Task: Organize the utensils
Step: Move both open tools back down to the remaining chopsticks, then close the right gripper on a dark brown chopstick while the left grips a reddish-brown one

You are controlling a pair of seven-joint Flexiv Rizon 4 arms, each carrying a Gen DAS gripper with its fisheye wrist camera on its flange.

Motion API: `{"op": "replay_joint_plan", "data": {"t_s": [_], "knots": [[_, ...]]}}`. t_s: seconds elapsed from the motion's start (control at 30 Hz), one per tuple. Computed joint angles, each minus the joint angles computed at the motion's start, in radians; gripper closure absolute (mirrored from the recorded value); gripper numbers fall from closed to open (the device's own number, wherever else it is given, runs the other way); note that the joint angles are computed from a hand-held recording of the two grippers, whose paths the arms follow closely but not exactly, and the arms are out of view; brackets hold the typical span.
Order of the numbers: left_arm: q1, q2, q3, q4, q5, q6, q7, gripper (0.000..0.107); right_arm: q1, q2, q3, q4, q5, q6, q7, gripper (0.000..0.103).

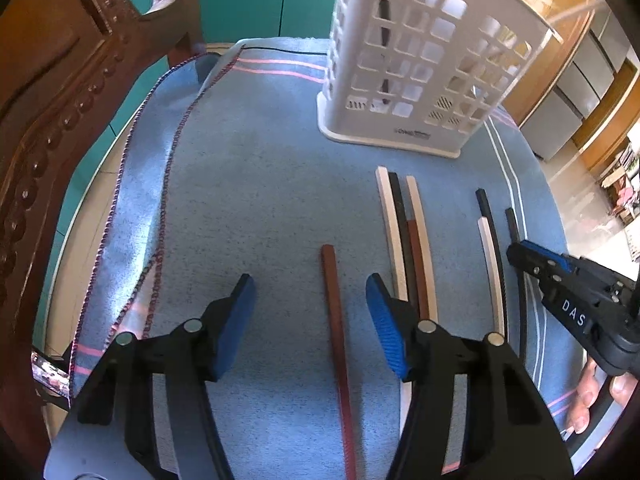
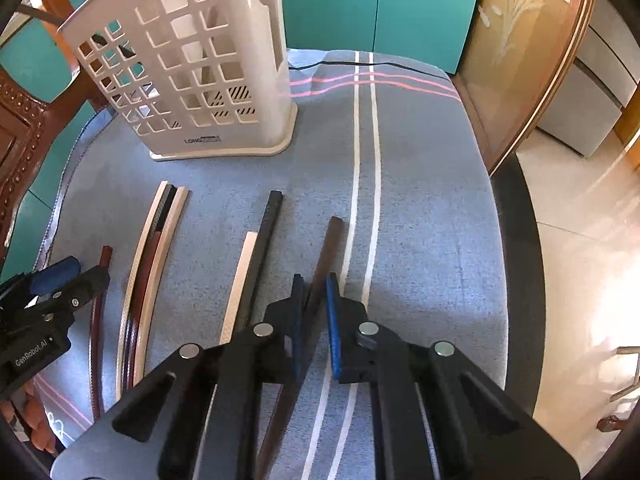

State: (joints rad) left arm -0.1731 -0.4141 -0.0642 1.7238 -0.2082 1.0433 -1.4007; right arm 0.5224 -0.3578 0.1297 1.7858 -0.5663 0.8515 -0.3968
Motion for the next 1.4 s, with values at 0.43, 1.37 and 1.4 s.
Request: {"op": "replay_joint_plan", "data": {"t_s": [0.43,1.37,1.4], "knots": [[-0.055,0.005,0.054,-0.026,0.183,-0.007,-0.119,0.051,0.048,-0.023,-0.008,-0.035,-0.075,-0.086,0.038,0.089],[-0.049,-0.004,0.047,-0.035,0.180,-0.009,-0.105,0.048,0.044,-0.018,-0.008,-0.026,-0.091,-0.074,0.051,0.088],[-0.049,-0.004,0.048,-0.036,0.182,-0.009,-0.106,0.048,0.044,-0.017,-0.008,-0.025,-0.092,-0.075,0.051,0.088]]}}
